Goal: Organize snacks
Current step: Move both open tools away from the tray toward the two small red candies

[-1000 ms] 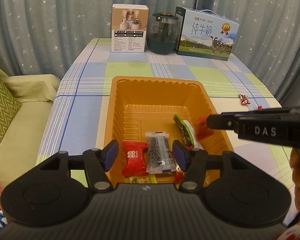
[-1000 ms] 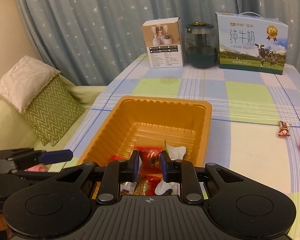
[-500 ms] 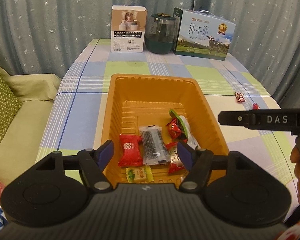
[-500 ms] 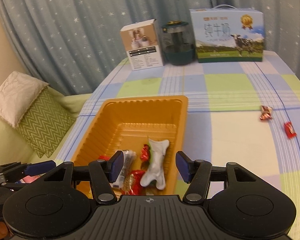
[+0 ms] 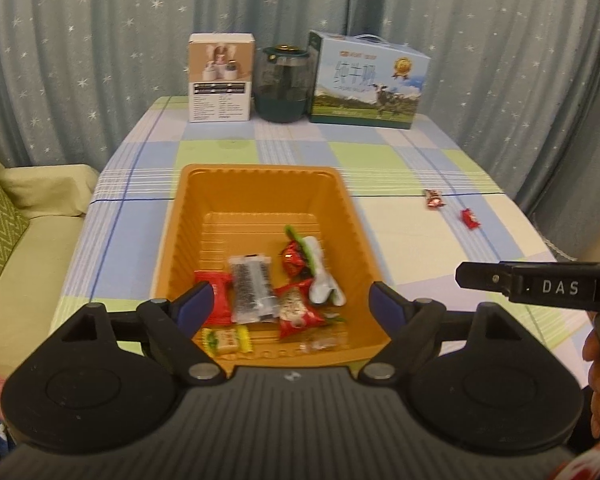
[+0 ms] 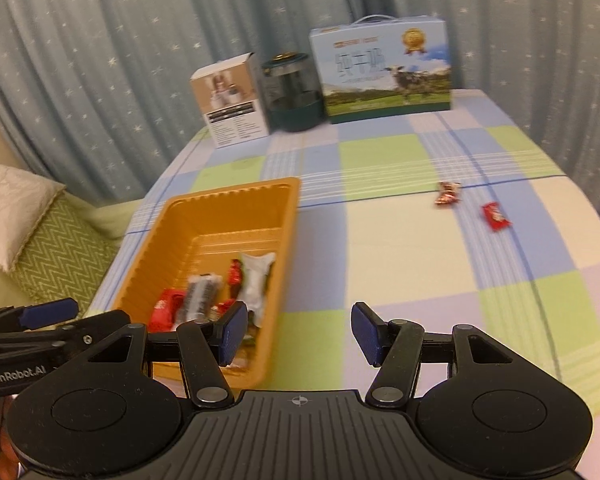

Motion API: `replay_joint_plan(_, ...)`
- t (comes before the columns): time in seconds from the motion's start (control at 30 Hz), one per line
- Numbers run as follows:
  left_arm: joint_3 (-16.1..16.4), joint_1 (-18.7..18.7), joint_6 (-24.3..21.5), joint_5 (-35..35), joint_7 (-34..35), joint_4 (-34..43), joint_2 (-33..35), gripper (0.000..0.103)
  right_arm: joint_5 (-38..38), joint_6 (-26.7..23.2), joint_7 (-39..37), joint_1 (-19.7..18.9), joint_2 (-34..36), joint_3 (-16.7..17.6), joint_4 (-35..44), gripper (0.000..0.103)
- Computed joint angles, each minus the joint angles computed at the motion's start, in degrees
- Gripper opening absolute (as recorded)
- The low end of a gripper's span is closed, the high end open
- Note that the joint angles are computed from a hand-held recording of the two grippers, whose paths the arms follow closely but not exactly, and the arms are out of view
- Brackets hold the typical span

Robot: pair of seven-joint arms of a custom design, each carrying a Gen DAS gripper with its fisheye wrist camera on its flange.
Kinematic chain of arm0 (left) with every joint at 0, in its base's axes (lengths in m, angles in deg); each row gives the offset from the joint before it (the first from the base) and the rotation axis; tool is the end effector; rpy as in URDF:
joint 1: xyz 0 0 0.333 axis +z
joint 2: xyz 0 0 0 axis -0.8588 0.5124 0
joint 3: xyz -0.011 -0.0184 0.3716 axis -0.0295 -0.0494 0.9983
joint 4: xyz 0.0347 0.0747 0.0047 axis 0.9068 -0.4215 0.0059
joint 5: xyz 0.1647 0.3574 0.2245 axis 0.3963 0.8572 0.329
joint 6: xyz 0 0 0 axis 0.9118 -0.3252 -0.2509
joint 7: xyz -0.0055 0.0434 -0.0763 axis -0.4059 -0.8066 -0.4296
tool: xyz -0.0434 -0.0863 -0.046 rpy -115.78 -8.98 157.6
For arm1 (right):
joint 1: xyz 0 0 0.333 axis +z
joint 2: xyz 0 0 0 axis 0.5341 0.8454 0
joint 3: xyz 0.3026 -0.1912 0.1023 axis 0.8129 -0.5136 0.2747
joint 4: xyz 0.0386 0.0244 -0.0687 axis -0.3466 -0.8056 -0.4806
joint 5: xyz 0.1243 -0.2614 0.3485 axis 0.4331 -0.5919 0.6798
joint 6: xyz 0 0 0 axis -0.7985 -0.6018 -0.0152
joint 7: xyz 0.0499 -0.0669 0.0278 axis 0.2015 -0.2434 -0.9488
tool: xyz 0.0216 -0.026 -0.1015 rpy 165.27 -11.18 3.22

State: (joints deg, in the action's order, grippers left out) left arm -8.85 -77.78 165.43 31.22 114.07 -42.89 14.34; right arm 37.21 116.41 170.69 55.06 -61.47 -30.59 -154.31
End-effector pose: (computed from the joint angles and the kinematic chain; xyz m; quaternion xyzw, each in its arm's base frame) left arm 0.6115 -0.2963 0.4398 -0.6164 0.6805 -0.3287 0.2212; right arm 0.6245 0.2592 0.4190 -0.6414 0.6523 -0.1535 0.3736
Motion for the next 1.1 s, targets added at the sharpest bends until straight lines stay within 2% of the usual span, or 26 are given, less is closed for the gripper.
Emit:
replay_joint_plan(0.07, -0.27, -0.39, -0.11, 0.19, 0.05, 0.1, -0.14, 0.084, -1.28, 0.04, 1.64, 2.4, -1.32, -3.02, -1.44, 0.058)
replay_joint_plan(0.2, -0.4, -1.24, 0.16, 1.27, -1.04, 0.32, -0.36, 0.086, -8.58, 0.03, 7.9, 9.61, -3.82, -11.8, -4.28, 0.058)
replay_joint_plan(0.33, -1.14, -1.46, 0.3, 1.02, -0.58, 0.36, -0.58, 0.087, -22.58, -0.37, 20.45, 18.44, -5.97, -23.02, -6.32, 0.058)
replay_joint_plan(0.47, -1.63, -2.02, 0.24, 0.78, -0.11, 0.78, -0.36, 0.088, -36.43, -1.28, 33.57, 22.35, -8.01, -29.18, -7.32, 0.058)
replay_joint_plan(0.63, -2.28, -2.9, 0.29, -0.95, 1.57, 2.03, 0.71, 0.089, -46.44, -2.82, 42.87, 20.59, -10.4, -29.32, -8.36, 0.058)
replay_joint_plan(0.83, -2.04, -4.66, 0.98, -3.4, 3.83, 4.31, 2.73, 0.09, -52.55, -4.38, 48.47, 15.82, -12.75, -26.52, -9.79, 0.058)
replay_joint_plan(0.93, -1.74, -5.75, 1.06, -4.91, 5.5, 5.44, 3.69, 0.093, -55.16, -4.8, 50.91, 13.23, -13.67, -24.83, -10.36, 0.058)
replay_joint_plan(1.1, -1.29, -7.3, 1.1, -7.64, 8.26, 7.49, 5.48, 0.095, -56.59, -5.11, 52.46, 9.03, -14.57, -21.92, -11.15, 0.058)
